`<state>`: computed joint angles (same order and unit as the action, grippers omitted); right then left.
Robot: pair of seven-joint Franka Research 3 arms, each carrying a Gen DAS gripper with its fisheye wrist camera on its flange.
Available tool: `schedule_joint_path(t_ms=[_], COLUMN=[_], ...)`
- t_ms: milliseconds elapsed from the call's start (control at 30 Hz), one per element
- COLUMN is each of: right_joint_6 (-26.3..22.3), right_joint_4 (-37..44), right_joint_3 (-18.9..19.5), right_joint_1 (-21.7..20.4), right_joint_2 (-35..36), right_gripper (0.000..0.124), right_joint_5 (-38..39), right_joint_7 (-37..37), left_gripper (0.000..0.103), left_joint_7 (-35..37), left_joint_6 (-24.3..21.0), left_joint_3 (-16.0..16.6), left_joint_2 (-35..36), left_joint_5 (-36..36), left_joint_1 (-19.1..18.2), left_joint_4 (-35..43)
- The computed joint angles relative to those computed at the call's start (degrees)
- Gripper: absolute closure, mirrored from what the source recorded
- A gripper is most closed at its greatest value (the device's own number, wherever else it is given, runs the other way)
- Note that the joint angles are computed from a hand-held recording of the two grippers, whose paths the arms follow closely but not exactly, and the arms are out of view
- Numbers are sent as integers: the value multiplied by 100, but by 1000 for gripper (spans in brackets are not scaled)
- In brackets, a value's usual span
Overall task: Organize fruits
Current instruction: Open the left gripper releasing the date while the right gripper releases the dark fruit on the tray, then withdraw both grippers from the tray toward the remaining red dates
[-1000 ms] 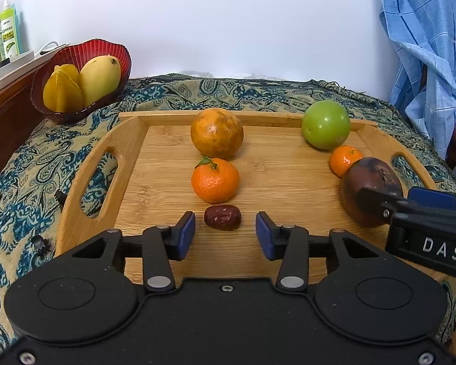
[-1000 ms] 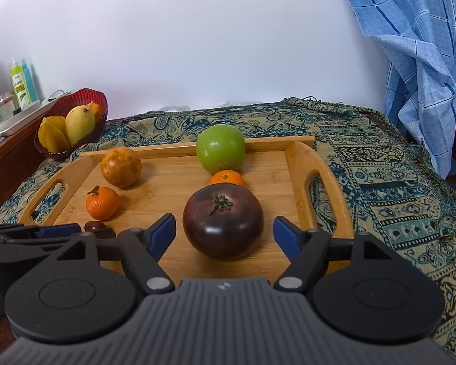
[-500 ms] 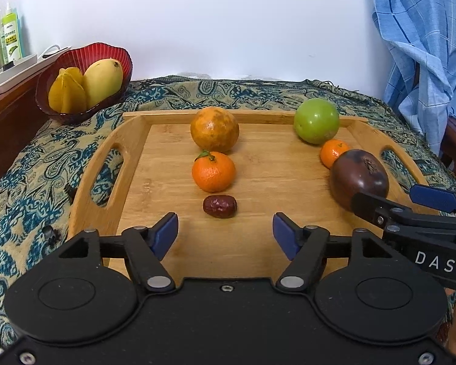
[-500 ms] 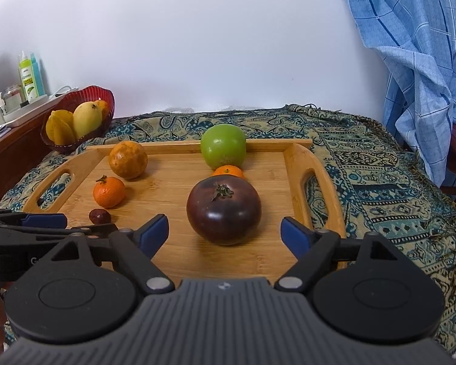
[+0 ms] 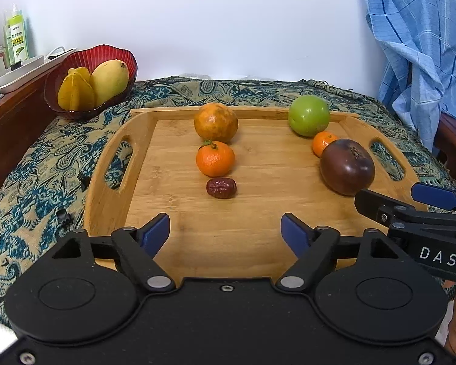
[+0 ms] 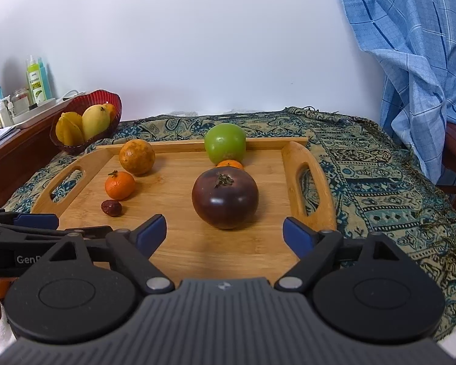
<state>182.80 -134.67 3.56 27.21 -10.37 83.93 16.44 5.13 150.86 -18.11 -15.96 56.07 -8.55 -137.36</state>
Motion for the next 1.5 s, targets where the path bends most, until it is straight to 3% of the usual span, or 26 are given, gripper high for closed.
schedule_joint_path(t_ms=[400, 1000, 1133, 1367, 1500], right_joint_6=[-7, 65, -2, -1, 71], right_joint_4=[-316, -551, -735, -1062, -1196], right_joint_3=[-71, 35, 95, -190, -430], right_joint_1=[68, 55, -17, 281, 594], right_joint_2=[-291, -592, -698, -932, -1045], right_gripper=[31, 30, 30, 29, 29], right_joint_5=[-93, 496, 137, -261, -198], right_joint_7=[198, -475, -60, 306, 50], left_gripper=[20, 18, 18, 13, 12], left_joint_7=[18, 167, 195, 327, 388], left_joint_6=[21, -13, -6, -57, -60], left_joint_3=[-69, -175, -199, -285, -304], left_joint_2=[-240, -561, -669, -933, -1113], left_joint_5=[-210, -556, -658, -827, -997], left_joint_1=[-68, -149, -169, -242, -316], left_joint_4=[-212, -510, -612, -838, -1014])
